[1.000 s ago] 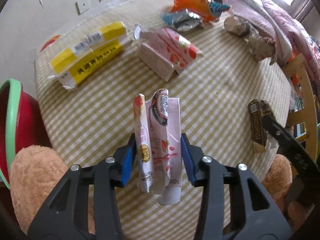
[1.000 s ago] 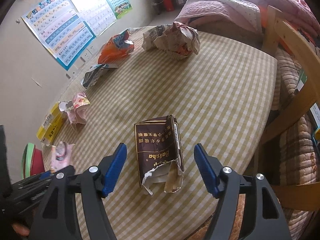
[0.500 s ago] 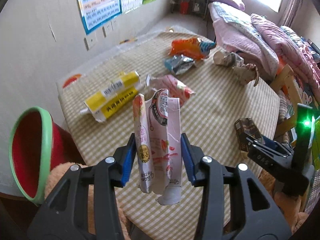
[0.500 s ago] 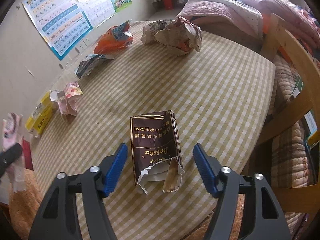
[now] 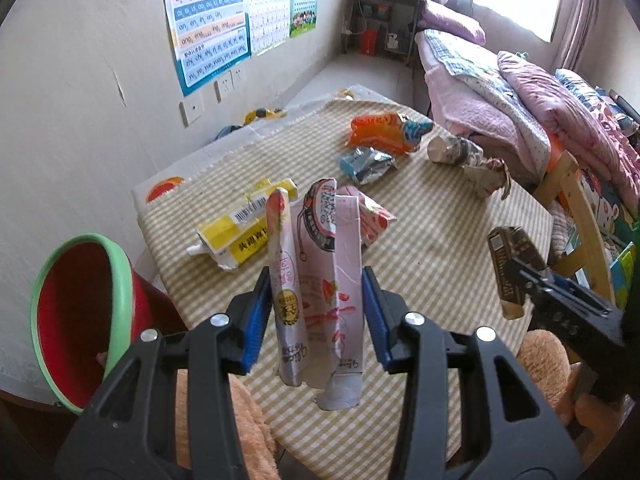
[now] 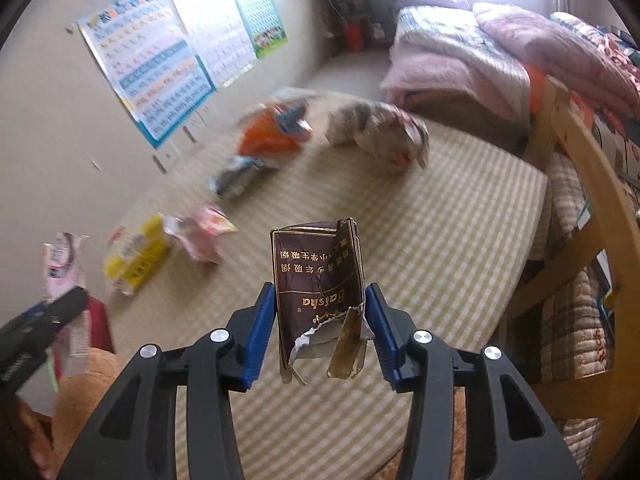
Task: Collect trash
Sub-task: 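Lift both held items and carry them toward the red bucket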
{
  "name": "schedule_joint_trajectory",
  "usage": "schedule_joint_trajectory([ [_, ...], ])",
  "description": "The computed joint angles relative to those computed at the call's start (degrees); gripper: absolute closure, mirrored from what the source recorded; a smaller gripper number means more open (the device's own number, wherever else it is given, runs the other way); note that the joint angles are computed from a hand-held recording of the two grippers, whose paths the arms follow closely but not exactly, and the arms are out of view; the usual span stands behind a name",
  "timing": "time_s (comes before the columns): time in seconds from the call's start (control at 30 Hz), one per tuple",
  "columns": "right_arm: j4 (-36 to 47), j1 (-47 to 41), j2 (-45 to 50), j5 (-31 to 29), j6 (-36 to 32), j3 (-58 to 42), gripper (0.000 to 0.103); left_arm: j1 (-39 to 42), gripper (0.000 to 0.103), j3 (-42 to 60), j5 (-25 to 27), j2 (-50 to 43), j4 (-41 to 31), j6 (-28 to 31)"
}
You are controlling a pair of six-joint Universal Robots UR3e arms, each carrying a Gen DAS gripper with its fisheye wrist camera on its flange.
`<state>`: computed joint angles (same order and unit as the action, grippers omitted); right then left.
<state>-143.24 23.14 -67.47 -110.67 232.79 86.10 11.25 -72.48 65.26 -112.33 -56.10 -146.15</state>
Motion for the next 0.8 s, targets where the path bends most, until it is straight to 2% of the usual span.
schedule_joint_trajectory([
  [0.37, 5.85, 4.91, 2.17, -5.87, -2.23, -14.35, 0.058, 3.06, 0.061, 0.38, -2.99, 0.62, -0.24, 0.51],
  [0.8, 12.46, 8.12, 8.86, -7.71, -4.97, -29.1, 0.058, 6.86, 0.061, 1.72, -6.26, 0.52, -1.04, 0.4],
])
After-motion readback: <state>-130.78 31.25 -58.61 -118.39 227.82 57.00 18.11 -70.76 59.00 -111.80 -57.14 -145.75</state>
